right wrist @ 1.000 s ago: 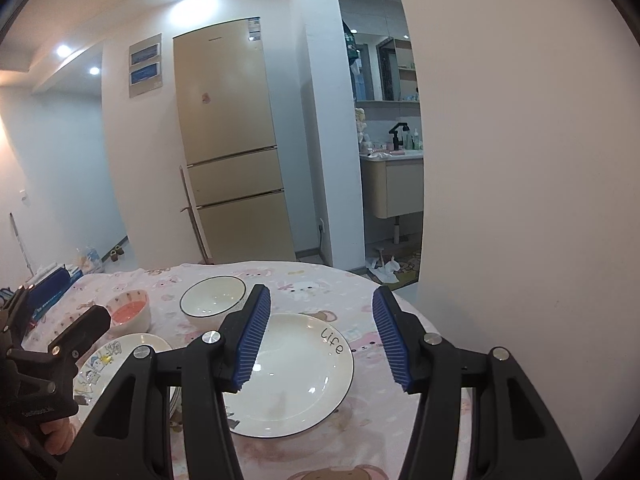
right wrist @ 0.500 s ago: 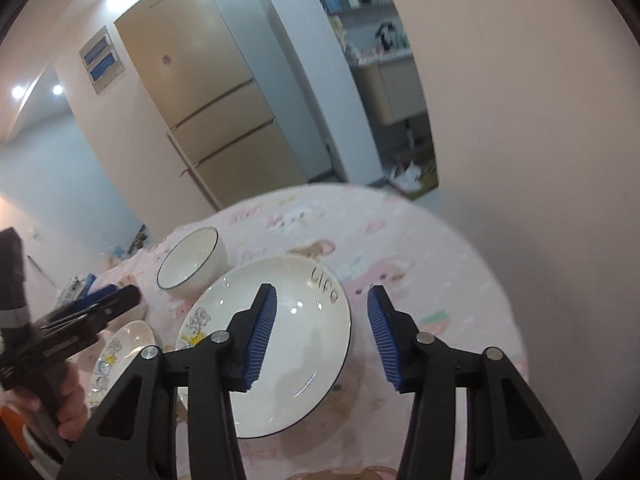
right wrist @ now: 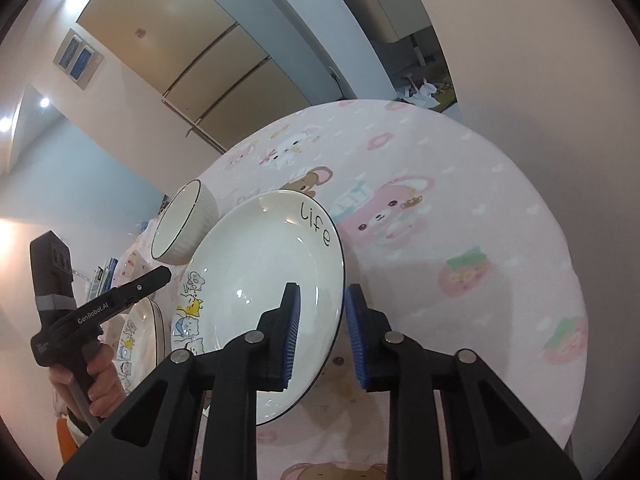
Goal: Organize plates and bowls
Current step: 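Lift the 'Life' plate with both tools, tilting it up off the table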
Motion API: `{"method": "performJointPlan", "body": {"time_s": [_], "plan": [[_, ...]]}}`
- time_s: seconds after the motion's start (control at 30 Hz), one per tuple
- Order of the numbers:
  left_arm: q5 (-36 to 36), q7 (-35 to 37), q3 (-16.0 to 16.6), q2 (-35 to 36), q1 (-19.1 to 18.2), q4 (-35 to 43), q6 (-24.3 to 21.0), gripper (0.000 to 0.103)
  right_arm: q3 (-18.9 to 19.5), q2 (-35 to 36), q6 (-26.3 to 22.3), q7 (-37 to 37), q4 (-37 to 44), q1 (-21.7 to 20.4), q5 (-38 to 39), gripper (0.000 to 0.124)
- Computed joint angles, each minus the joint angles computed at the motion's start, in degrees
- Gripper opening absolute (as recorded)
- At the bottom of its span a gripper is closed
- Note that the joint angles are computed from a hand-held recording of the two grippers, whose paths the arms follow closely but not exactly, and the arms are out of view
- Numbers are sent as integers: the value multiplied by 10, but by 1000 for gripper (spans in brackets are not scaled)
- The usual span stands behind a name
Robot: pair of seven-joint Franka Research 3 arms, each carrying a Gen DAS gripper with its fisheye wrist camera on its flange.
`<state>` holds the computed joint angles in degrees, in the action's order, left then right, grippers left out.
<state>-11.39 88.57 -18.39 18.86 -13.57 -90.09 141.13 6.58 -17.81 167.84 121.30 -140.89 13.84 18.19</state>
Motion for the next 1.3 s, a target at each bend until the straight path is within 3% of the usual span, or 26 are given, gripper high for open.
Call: {"method": "performJointPlan", "body": {"time_s": [0.2, 0.37, 0.5, 0.6, 0.7, 0.83, 1.0, 1.17, 1.3], "plan": [[4, -3, -2, 35, -5, 47, -56, 30, -24, 20, -37, -26, 23, 25, 41, 19], [16, -7, 1, 46, -13, 59, -72, 15, -35, 25, -39, -62, 26, 39, 84, 19], [25, -9, 1, 51, -16, 64, -71, 14, -58, 27, -19, -124, 21, 66, 160, 19], [46, -16, 6, 58, -25, 75, -77, 14, -56, 35, -30, -139, 30, 62, 179, 13], [59, -14, 6, 64, -29, 84, -87, 14, -31, 43, -38, -103, 37, 36, 139, 10], [103, -14, 14, 73, -47, 95, -85, 14, -28, 42, -32, -90, 34, 34, 131, 10], [128, -15, 15, 67, -52, 80, -65, 16, -7, 38, -30, -46, 29, 13, 67, 10], [115, -12, 10, 56, -43, 54, -35, 16, -12, 37, -34, -45, 30, 16, 46, 12], [127, 12, 7, 72, -47, 83, -68, 25, -16, 36, -36, -64, 29, 20, 37, 14]]}}
